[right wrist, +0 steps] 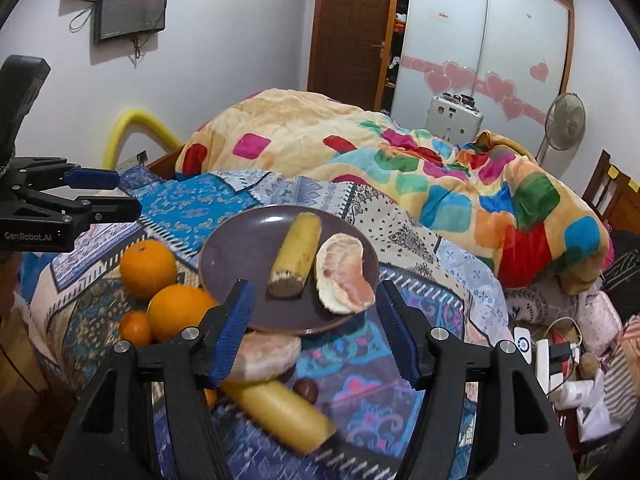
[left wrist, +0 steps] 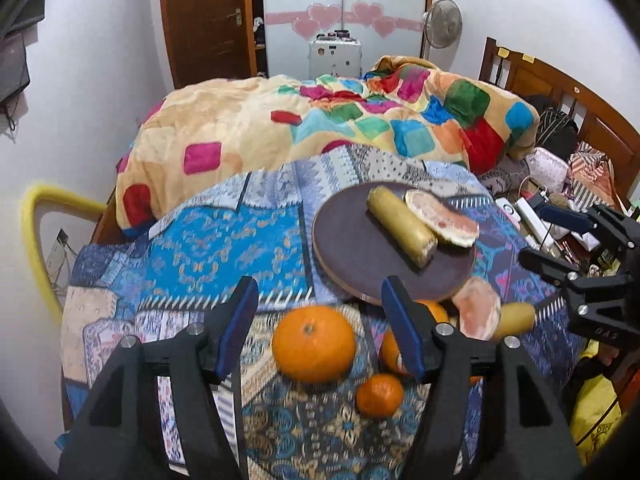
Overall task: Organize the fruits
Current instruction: 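Grasp the large orange with the left gripper while the right grasps the second yellow fruit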
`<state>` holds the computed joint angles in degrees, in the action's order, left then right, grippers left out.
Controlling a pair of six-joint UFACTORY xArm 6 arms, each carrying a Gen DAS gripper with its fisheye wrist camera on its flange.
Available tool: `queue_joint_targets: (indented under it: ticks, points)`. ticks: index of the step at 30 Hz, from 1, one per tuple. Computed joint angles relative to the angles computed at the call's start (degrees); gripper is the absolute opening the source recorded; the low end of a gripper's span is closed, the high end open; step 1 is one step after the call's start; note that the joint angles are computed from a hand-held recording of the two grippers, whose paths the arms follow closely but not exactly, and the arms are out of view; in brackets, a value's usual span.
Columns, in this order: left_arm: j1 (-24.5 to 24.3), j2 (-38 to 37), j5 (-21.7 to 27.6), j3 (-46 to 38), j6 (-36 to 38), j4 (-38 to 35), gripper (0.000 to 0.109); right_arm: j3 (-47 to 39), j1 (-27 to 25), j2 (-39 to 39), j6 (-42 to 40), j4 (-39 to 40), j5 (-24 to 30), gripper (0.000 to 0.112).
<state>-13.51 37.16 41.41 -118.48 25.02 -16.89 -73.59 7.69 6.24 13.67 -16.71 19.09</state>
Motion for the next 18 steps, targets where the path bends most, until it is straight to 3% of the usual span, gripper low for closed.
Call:
queue_joint_targets:
  ticks: [7, 13, 15, 18]
  points:
    - [0.68, -4.63, -4.60, 10.80, 0.47, 0.26, 0.070, 5.82, 0.44, -3.47, -1.98, 2.51, -2.51, 0.061]
    - [1.11, -4.36, -4.12, 12.88, 1.37, 0.40, 0.073, 8.99, 0.26, -4.46, -3.53, 4.40, -3.51, 0.063]
    - [1.15, -4.27, -4.37, 13.58, 1.45, 0.17, 0.083, 10.30, 0.14, -4.84, -5.39, 6.97, -3.47, 0.063]
    - [0.93, -3.98, -5.73, 14.50, 1.02, 1.02, 0.086, 11.40, -0.02, -4.77, -7.39, 9.01, -2.70, 0.063]
